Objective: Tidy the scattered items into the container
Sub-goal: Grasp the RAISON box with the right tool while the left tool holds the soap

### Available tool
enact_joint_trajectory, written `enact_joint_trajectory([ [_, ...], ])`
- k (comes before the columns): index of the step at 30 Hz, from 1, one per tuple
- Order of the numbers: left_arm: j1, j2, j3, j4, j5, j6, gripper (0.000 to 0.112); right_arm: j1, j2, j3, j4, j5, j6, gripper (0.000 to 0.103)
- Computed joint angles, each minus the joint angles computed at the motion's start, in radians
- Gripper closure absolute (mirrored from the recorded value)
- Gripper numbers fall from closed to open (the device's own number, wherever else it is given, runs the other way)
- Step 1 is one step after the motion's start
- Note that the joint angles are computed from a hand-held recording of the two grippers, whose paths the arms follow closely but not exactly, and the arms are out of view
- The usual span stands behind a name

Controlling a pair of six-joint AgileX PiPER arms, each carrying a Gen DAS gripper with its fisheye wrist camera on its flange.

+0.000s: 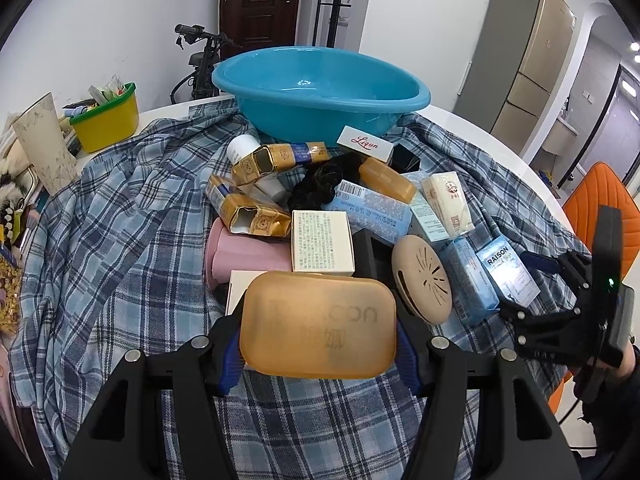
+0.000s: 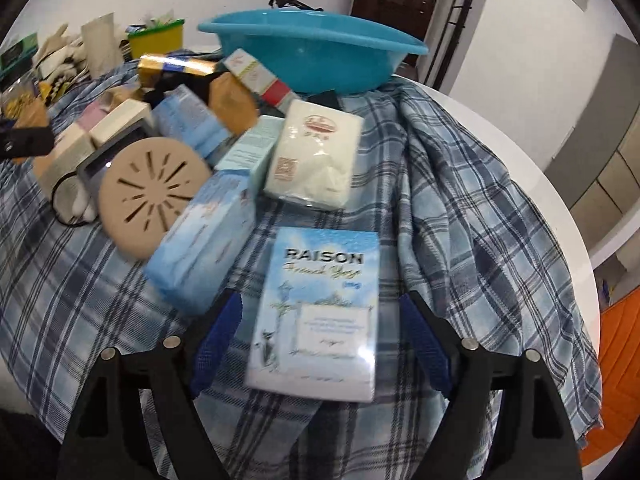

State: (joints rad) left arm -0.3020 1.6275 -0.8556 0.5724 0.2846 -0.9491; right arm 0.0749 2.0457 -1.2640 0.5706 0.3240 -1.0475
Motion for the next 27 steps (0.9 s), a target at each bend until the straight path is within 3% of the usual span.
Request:
enact_joint_trajectory([
  [1, -0.003, -0.004, 0.002, 0.008, 0.001, -0.008, 0.049, -0.005, 0.009, -0.012, 0.002, 0.011, 0.006, 0.023],
  [3, -0.008, -0.011, 0.007, 0.033, 0.005, -0.032, 0.049, -0.019, 0.029, -0.041, 0.046, 0.054, -0.021, 0.034],
  [4, -0.008, -0.011, 0.007, 0.034, 0.007, -0.034, 0.049, -0.021, 0.036, -0.048, 0.059, 0.068, -0.035, 0.047],
  [8, -0.002, -0.005, 0.001, 0.021, 0.008, -0.027, 0.049, -0.007, 0.015, 0.002, 0.087, 0.013, -0.106, 0.047],
  [11, -0.004, -0.004, 0.0, 0.023, 0.009, -0.024, 0.049, -0.027, -0.016, 0.033, 0.199, 0.004, -0.202, 0.047],
  [18, -0.023, 0.005, -0.007, 0.058, 0.014, -0.068, 0.049, -0.068, -0.066, 0.046, 0.227, -0.039, -0.197, 0.047],
  [23, -0.046, 0.011, -0.01, 0.096, 0.022, -0.113, 0.049, -0.106, -0.057, 0.006, 0.207, 0.006, -0.137, 0.047],
  [27, -0.058, 0.015, -0.012, 0.133, 0.038, -0.174, 0.049, -0.099, -0.071, 0.028, 0.305, 0.021, -0.216, 0.047],
])
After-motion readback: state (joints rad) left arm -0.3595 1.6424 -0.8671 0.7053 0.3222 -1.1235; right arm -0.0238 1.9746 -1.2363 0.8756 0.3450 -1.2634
